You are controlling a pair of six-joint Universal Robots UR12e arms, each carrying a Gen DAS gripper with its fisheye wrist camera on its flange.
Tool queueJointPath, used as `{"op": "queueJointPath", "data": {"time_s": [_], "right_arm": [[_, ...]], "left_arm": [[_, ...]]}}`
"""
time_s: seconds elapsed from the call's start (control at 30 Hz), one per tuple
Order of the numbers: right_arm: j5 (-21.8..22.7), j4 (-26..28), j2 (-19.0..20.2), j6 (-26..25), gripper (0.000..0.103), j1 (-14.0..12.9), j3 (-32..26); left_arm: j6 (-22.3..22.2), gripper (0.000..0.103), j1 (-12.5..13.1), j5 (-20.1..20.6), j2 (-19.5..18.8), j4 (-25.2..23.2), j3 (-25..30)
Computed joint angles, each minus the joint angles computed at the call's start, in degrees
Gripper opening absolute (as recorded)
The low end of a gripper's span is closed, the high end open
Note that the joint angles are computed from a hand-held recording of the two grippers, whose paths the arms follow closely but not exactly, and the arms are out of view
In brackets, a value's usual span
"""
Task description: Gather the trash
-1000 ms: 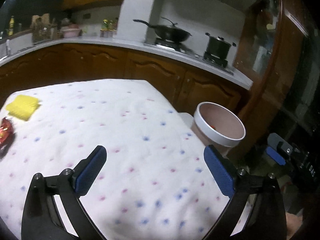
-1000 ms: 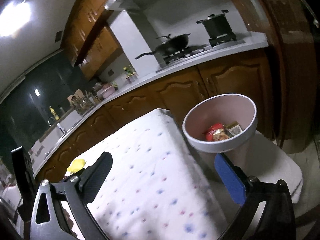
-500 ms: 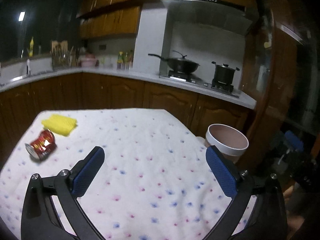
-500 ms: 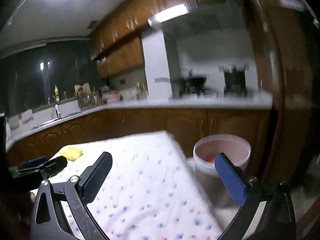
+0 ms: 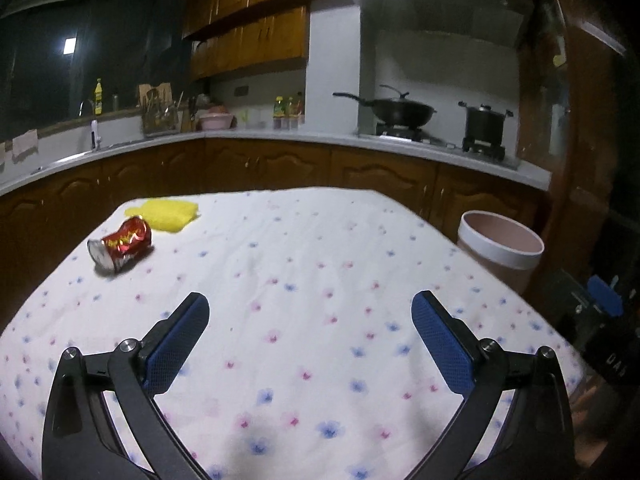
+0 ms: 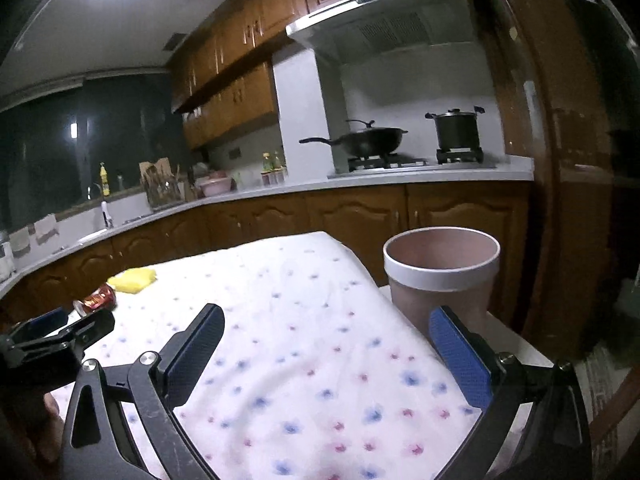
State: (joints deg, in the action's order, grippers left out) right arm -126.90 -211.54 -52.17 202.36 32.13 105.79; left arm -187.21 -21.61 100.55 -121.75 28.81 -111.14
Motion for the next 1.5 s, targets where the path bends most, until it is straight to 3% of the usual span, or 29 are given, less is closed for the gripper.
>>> {"op": "queueJointPath", "data": {"time_s": [0.2,0.67,1.5], "right_arm": [[-1.86,0.55,0.26,-0.47,0.103,0.29,-0.09],[-0.27,-2.29,0.97,-1.84,0.103,0.71,-0.11],[1.26,-2.56,0.91,-2.07,0.103,0.80,-0.21]], "left_arm": [[0.49,0.103,-0.39,1.52,-0.50,0.04,-0.01],[-0.41,0.103,-0.67,2.84,-0.64,2.78,-0.76],[1.66,0.103,-1.02,3.43,-0.40,5.25,-1.09]]}}
